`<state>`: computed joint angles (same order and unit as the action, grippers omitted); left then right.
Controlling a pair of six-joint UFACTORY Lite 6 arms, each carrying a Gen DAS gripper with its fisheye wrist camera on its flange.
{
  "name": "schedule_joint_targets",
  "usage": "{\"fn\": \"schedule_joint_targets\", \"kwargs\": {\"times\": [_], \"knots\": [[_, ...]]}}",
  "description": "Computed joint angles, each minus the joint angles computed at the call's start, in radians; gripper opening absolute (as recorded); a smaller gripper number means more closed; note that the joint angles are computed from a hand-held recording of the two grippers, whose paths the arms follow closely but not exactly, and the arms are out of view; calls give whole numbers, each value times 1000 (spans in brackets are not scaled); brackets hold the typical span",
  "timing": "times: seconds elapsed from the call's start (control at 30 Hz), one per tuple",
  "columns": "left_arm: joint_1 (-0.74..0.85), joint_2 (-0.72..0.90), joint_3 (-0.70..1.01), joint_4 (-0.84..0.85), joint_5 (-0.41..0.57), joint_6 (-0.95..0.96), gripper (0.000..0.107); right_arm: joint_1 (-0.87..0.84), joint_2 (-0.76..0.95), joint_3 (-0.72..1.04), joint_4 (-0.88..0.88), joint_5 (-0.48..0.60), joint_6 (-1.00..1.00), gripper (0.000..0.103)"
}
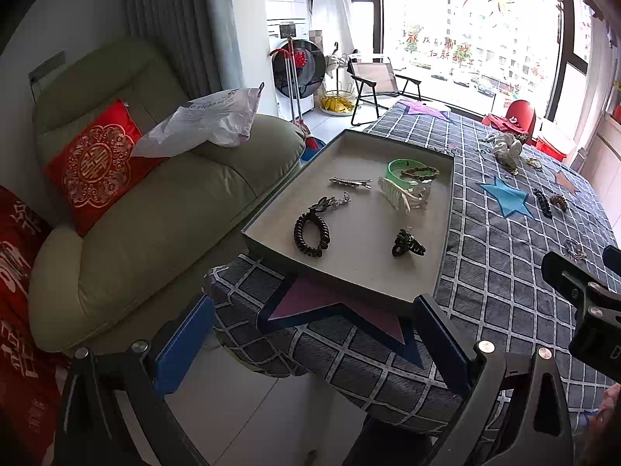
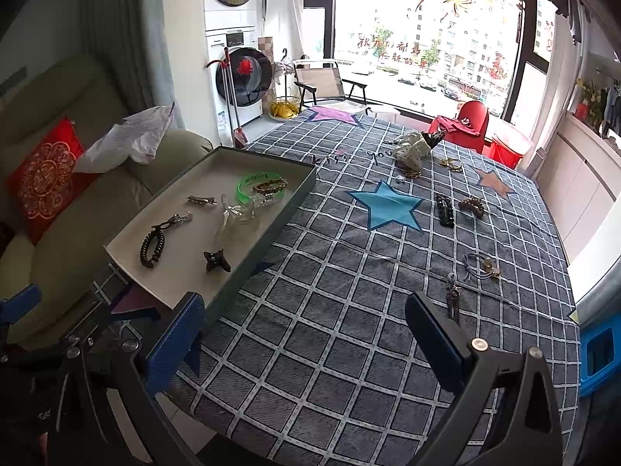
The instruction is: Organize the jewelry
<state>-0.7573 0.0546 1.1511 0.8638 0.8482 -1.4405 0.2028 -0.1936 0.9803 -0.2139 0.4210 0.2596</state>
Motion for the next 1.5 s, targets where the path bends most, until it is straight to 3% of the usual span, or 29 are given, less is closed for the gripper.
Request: {"fn": "schedule_joint_targets", "kwargs": {"times": [1.5], "knots": [[11,-25,-20,-7,-5,-3,102,13,-5,-4,-23,3,29,103]]}}
